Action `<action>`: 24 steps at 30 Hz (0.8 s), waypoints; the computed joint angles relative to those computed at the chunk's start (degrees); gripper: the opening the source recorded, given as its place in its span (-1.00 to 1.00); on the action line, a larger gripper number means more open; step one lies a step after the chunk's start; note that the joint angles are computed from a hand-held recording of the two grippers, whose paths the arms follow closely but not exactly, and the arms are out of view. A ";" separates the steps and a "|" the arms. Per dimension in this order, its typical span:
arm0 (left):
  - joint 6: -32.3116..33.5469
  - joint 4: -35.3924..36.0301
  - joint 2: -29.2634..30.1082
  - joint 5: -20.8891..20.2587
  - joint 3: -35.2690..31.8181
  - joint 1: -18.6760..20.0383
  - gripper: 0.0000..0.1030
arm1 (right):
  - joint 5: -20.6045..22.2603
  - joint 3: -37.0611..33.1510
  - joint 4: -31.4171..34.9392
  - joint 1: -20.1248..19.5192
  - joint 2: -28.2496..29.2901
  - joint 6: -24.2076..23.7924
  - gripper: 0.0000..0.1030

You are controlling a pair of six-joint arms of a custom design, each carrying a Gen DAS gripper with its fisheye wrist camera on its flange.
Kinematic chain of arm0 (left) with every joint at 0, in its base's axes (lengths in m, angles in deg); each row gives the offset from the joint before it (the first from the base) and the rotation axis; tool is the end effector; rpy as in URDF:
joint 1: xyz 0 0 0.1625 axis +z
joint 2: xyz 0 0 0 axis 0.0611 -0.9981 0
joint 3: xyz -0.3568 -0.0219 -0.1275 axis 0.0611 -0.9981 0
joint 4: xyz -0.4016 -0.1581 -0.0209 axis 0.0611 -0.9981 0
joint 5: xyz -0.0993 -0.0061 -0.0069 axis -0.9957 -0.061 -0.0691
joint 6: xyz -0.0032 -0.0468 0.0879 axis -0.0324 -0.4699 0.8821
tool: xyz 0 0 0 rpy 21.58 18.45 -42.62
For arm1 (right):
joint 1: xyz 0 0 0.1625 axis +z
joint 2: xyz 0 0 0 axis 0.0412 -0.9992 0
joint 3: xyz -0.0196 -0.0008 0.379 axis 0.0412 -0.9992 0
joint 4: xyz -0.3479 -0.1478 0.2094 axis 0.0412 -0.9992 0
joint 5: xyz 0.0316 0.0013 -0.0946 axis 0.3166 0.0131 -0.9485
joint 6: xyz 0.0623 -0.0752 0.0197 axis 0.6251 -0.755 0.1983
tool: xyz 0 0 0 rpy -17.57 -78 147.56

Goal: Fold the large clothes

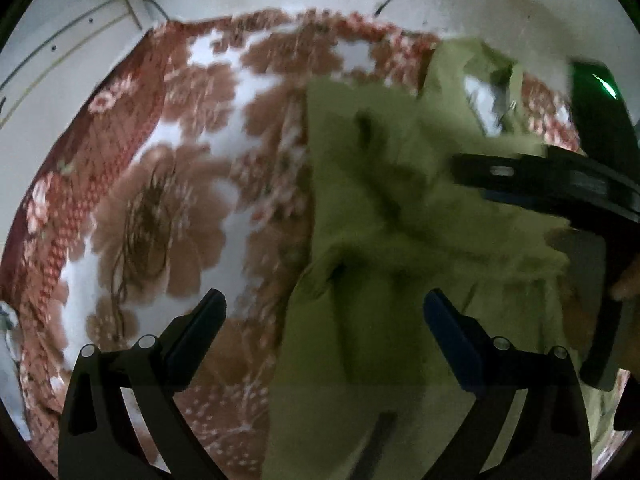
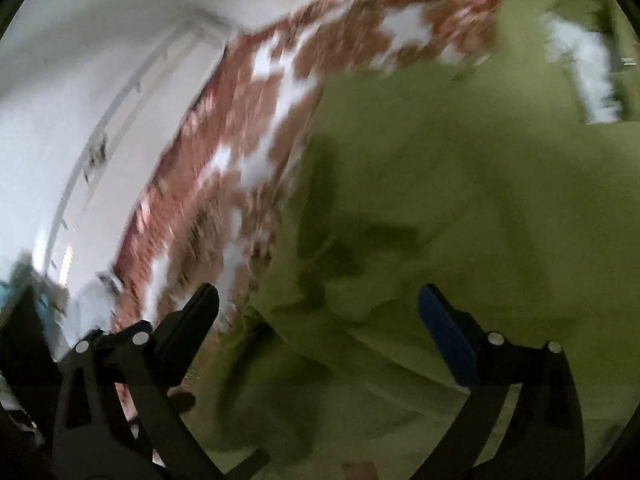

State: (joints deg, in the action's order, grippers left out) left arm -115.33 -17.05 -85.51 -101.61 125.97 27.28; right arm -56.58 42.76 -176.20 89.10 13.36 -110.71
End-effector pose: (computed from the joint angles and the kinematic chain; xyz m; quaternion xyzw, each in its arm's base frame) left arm -0.3334 -0.4434 0.1246 -0.0282 0.8839 -0.3020 0.3559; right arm 0.1392 -0.5920 0.2727 0.2786 -0.9540 0.0855 0.0708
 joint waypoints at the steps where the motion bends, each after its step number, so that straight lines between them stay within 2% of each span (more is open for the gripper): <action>1: 1.53 -0.85 1.25 0.98 -1.79 0.34 0.89 | -3.04 -2.01 -1.22 -0.31 -0.30 0.18 0.91; 2: 4.18 -2.34 3.08 2.11 -4.02 0.93 0.89 | -5.98 -3.71 -2.52 -0.45 0.06 0.00 0.91; 3: 7.02 -3.80 5.43 3.18 -6.44 1.54 0.89 | -10.98 -5.60 -5.48 -0.66 0.73 -1.38 0.91; 5: 13.26 -7.65 10.25 4.54 -11.00 2.83 0.89 | -19.79 -7.64 -16.45 -1.52 2.64 -8.28 0.91; 7: 19.18 -12.01 15.88 4.33 -16.49 4.40 0.89 | -26.14 -10.65 -25.76 -2.87 5.91 -14.60 0.91; 9: 23.79 -14.39 21.76 1.22 -22.99 6.66 0.89 | -28.50 -13.83 -29.45 -4.61 8.78 -16.82 0.91; 12: 27.81 -14.09 27.75 0.14 -28.59 9.34 0.89 | -29.07 -19.08 -25.51 -7.81 11.84 -14.85 0.91; 14: 28.20 -9.43 30.25 0.19 -30.76 11.70 0.89 | -28.57 -20.61 -26.01 -9.67 13.48 -15.18 0.91; 16: 26.53 -5.83 30.39 0.13 -30.54 13.46 0.89 | -27.48 -18.74 -32.80 -10.53 13.70 -21.31 0.91; 17: 27.00 -6.13 29.88 -0.05 -29.61 14.03 0.89 | -26.36 -17.69 -35.73 -11.04 13.81 -25.03 0.91; 18: 28.09 -7.45 29.13 -0.24 -28.36 14.25 0.89 | -25.08 -17.03 -36.45 -11.61 13.62 -26.64 0.91; 19: 30.20 -8.96 28.43 -0.24 -27.06 14.54 0.89 | -24.56 -17.08 -35.53 -12.13 13.51 -26.37 0.91; 22: 33.98 -9.77 27.56 0.10 -25.50 14.71 0.90 | -24.46 -18.94 -30.53 -13.32 13.67 -21.63 0.91; 24: 34.96 -9.45 27.33 -0.01 -25.25 14.57 0.89 | -24.01 -19.86 -29.55 -13.55 13.80 -22.15 0.91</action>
